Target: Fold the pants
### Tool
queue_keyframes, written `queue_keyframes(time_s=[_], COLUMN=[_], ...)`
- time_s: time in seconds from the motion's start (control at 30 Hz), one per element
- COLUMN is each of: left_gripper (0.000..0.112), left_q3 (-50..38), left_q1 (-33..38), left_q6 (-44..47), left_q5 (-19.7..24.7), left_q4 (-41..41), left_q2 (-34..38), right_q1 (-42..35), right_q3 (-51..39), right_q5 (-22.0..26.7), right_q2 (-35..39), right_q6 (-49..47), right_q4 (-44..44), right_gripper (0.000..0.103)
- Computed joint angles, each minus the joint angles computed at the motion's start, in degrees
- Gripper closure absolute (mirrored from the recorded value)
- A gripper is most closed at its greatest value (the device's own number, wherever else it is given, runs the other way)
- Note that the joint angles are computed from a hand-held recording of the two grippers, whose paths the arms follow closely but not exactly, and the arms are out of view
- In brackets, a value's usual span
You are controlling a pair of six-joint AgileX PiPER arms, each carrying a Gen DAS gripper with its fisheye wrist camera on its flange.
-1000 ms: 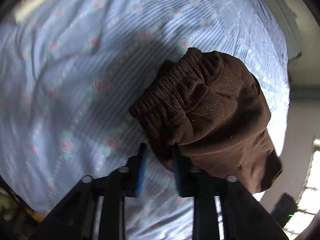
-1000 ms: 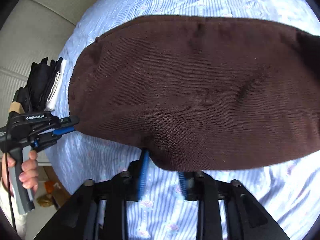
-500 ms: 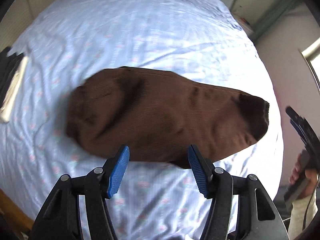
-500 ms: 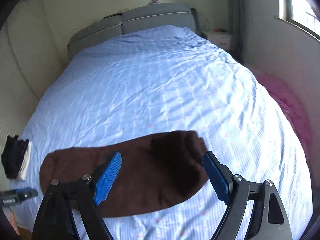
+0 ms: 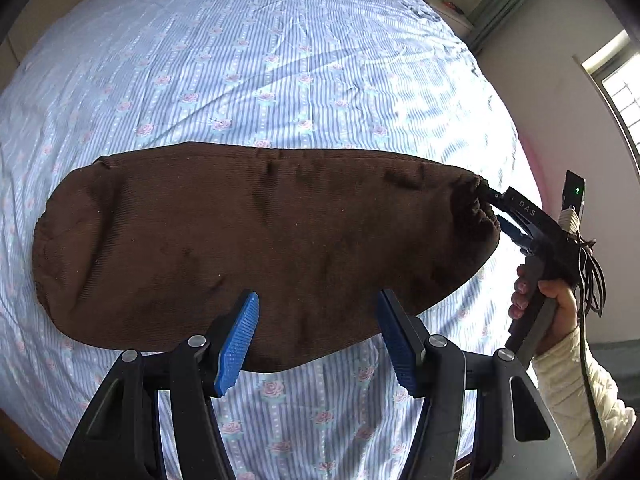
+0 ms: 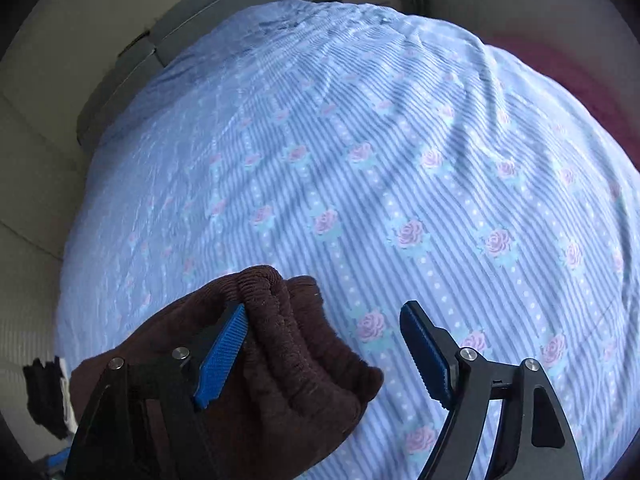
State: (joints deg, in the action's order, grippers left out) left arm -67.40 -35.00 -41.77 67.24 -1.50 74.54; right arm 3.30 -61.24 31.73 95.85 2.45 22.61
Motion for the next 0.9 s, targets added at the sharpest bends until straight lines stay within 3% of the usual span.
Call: queue_keyframes(time_s=[0.23,0.6,0.67,0.8,0.9], left_gripper=[0.053,0.053,0.054,0.056,0.061], left_q3=[-1.7,-3.6,-3.1,-1.5,-0.9], left_q1=[-2.1,-4.2,-4.6,-4.6,-5.4], left_q6=[-1.4,-0.3,-0.6,0.0,0.0], left_q5=[-1.9,-3.5,-3.4,-5.1,-7.0], left_q4=[-0.5,-1.2,-0.9,-1.0,-0.4], left_q2=[4.8,9.7,9.8,9.3,10.4], right_q1=[-4.8,-7.8,-7.6,-6.8,-6.5], right_q3=[-0.5,5.7,6.0,3.3,3.5], right_q5=[3.3,3.4,3.3,5.7,5.6], right_q2=[4.2,8.0,7.9,6.9,1.2], right_q6=[-13.8,-24.2,-23.8,-18.8,-15.5], right_q4=[15.1,31.9,32.0,26.8,23.7], right_gripper=[0.036,0.037,0.043,0.063,0.067])
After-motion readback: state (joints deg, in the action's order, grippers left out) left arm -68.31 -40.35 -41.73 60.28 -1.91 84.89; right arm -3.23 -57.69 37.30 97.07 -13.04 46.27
